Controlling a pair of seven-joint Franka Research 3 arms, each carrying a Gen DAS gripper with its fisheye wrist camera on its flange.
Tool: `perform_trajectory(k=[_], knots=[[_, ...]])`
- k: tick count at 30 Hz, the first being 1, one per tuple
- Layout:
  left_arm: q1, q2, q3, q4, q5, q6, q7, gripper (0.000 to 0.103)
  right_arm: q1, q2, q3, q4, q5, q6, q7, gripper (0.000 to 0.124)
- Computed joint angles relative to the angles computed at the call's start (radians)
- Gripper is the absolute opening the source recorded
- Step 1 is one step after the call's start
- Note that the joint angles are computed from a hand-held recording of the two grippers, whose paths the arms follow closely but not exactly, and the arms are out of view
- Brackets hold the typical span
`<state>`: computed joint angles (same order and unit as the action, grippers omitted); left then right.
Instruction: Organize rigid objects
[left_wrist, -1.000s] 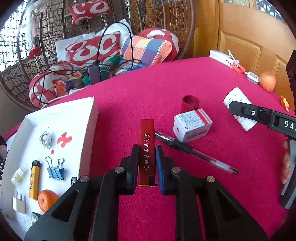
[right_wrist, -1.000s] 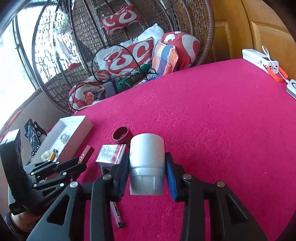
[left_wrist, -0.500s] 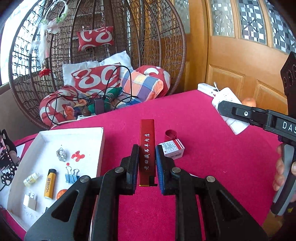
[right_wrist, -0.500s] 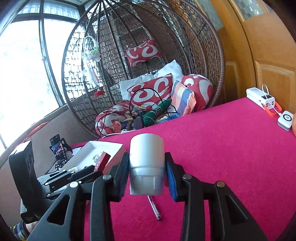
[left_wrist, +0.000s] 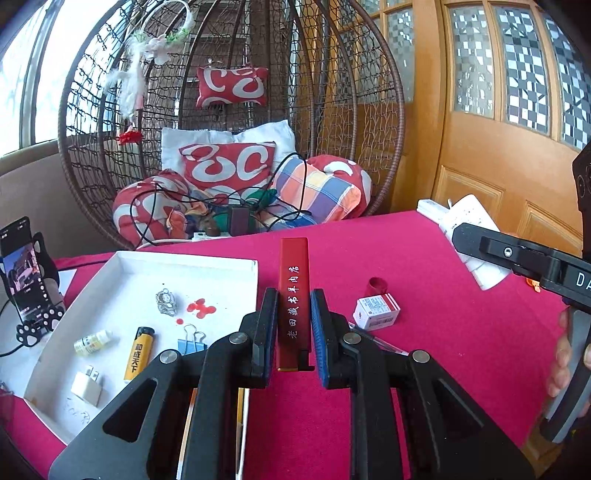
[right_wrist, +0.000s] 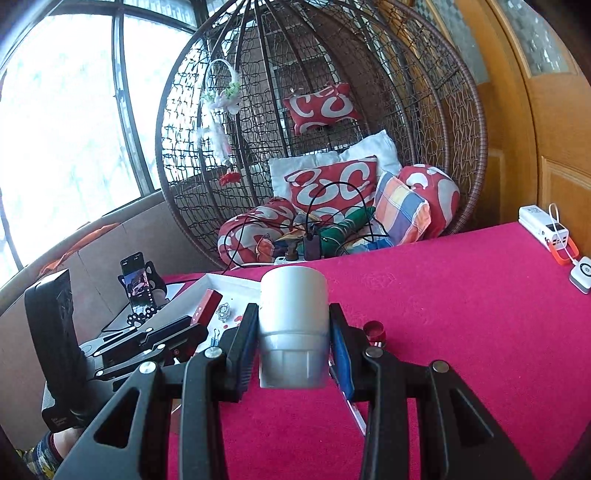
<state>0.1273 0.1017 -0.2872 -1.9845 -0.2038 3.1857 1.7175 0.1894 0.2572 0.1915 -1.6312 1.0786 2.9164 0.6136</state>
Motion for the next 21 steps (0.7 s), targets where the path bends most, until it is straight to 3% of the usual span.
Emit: perform_trajectory(k=[5, 8, 14, 17, 21], knots=[[0.088, -0.014, -0.082, -0.022, -0.137, 0.034, 0.113, 0.017, 0.029, 0.014, -0.003, 0.012, -0.075, 0.009, 0.040, 0.036], [0.205, -0.022, -0.215, -0.024, -0.341, 0.054, 0.294, 0.017, 0.044, 0.028, 0.000, 0.028, -0.129, 0.017, 0.071, 0.036], [0.279, -0.021, -0.278, 0.005, -0.620, 0.070, 0.511, 0.017, 0.059, 0.060, 0.008, 0.062, -0.227, 0.018, 0.137, 0.036], [0.287, -0.023, -0.252, 0.018, -0.713, 0.086, 0.547, 0.017, 0.063, 0.075, 0.012, 0.082, -0.269, 0.004, 0.166, 0.036], [0.224, -0.022, -0.124, 0.004, -0.677, 0.096, 0.431, 0.017, 0.077, 0.115, 0.013, 0.138, -0.335, -0.042, 0.207, 0.036]])
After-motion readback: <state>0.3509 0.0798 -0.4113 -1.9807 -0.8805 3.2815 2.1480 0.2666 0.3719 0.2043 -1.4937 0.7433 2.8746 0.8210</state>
